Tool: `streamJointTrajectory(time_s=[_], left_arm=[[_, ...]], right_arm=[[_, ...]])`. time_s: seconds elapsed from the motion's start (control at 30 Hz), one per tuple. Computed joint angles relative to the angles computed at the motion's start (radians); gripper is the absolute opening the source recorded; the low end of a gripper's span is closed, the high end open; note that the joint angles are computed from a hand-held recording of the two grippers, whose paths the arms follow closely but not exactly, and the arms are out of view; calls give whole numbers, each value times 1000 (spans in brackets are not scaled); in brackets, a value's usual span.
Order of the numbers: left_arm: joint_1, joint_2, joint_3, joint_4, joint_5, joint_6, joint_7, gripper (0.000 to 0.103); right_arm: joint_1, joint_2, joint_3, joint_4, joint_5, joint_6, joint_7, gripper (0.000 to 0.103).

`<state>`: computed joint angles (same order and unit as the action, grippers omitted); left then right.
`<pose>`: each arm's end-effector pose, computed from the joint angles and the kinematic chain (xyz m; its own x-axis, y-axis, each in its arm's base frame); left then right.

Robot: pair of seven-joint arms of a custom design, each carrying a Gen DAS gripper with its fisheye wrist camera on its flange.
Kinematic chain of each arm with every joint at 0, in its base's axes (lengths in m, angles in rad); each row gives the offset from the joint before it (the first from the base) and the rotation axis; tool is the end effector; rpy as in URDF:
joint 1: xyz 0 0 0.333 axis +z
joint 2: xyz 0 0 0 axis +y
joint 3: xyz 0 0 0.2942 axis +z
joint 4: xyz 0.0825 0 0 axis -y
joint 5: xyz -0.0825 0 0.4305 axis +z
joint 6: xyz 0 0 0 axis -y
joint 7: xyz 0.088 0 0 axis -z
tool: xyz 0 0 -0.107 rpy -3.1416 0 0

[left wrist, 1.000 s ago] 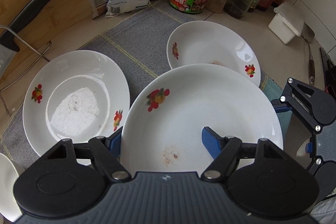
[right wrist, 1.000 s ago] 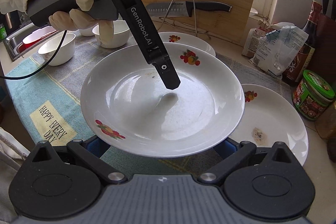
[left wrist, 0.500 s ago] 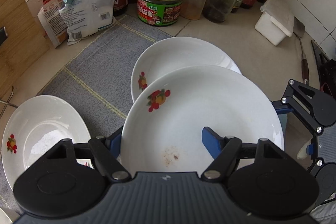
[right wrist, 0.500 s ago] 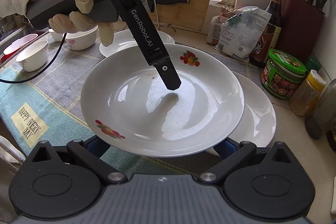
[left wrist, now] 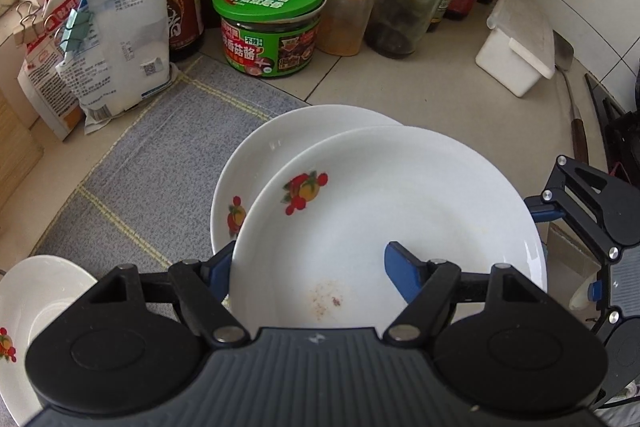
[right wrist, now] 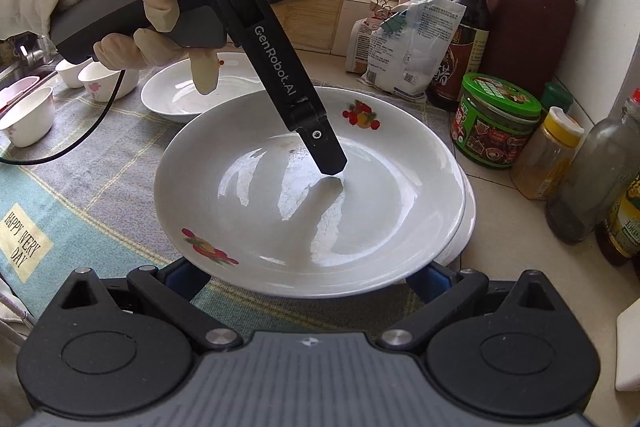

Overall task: Organize plates and bowls
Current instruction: 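Lower the large plate onto the stained plate with the left tool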

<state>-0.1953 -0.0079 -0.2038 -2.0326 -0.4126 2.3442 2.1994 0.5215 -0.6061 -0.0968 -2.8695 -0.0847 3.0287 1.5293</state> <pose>0.5698 -0.2470 0.4403 -0.7214 -0.6789 0.1364 -0.6622 0.6187 -0.4227 0.3799 0.1831 0.3933 0.5017 -0.8642 0.0387 -0.6113 -0.3859 -0.6910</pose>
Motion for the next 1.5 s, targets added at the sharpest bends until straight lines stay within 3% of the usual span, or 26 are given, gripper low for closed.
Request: streamJointTrajectory(time_s=[0.43,1.5], left_arm=[[-9,88,-16,72,-1,-7,-3,76],[-9,173,-27,143,47,-14,-12,78]], right_arm=[[-52,21,20,9,-11,-13,29,103],[-92,45,50,42,-22,-54,76,103]])
